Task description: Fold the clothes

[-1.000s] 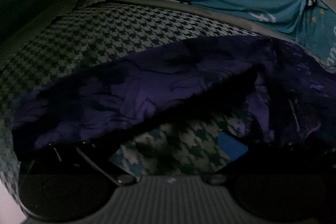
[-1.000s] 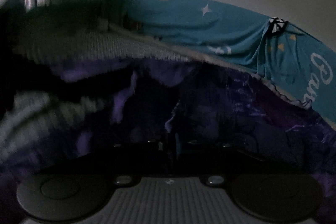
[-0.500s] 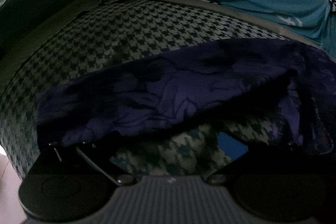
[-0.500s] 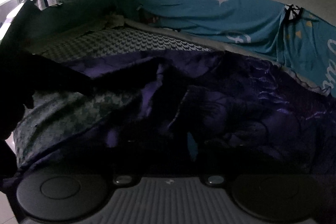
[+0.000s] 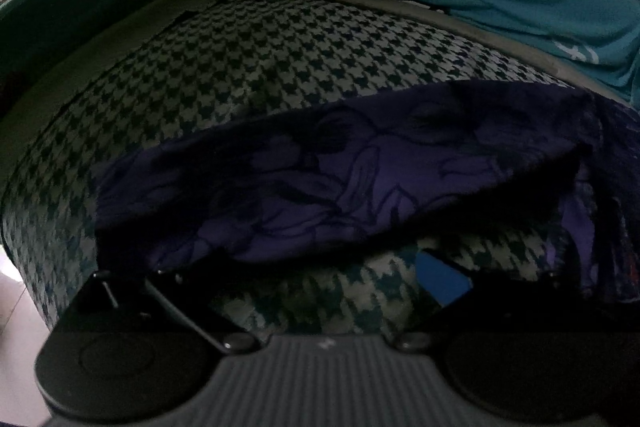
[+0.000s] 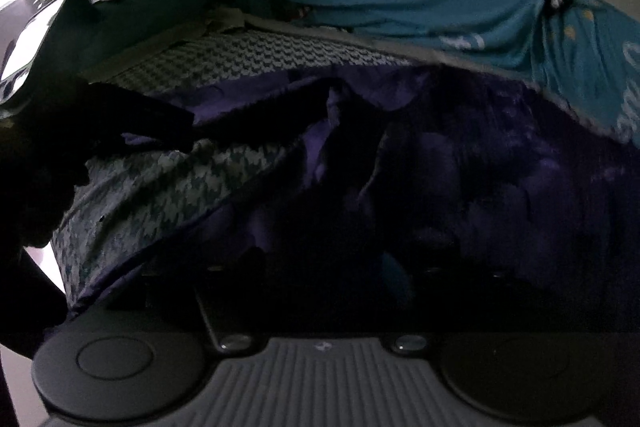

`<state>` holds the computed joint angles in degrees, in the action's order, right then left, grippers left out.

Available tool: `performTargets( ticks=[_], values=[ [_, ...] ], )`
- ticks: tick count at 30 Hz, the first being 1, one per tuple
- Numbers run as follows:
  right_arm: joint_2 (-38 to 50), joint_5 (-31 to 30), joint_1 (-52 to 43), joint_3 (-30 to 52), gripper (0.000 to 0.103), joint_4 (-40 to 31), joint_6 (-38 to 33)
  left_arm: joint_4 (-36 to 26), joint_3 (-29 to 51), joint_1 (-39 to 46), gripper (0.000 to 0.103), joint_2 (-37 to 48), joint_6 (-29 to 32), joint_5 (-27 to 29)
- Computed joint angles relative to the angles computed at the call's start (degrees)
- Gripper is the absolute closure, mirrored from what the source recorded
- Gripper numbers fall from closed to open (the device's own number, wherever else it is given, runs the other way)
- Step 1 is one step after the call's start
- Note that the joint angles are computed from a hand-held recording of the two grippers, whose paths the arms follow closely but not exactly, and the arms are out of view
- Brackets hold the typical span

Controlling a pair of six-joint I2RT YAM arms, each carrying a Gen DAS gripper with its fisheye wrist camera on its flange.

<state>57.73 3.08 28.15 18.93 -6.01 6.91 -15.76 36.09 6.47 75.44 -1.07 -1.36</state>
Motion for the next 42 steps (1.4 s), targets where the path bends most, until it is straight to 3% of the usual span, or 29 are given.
performTargets(
  ticks=[11, 28, 40, 42],
  values=[
    [-0.7, 3.2, 0.7, -0.3, 0.036, -3.4, 5.4, -0.3, -0.8, 2.1, 0.0, -0.7, -0.1, 1.1],
    [0.4, 4.4, 2.9, -1.4, 0.023, -1.2, 4.5, -1.1, -1.4, 4.4, 0.0, -1.7, -2.0, 2.2],
    [0.6, 4.5, 3.0, -1.5, 0.021, -0.8, 5.1, 6.3, -1.7, 4.4, 0.001, 1.8, -5.6, 0.9],
    [1.1, 5.0, 3.5, -0.8, 0.02, -1.6, 5.5, 8.2, -2.6, 4.1, 0.01, 1.6, -5.5, 0.2]
  ],
)
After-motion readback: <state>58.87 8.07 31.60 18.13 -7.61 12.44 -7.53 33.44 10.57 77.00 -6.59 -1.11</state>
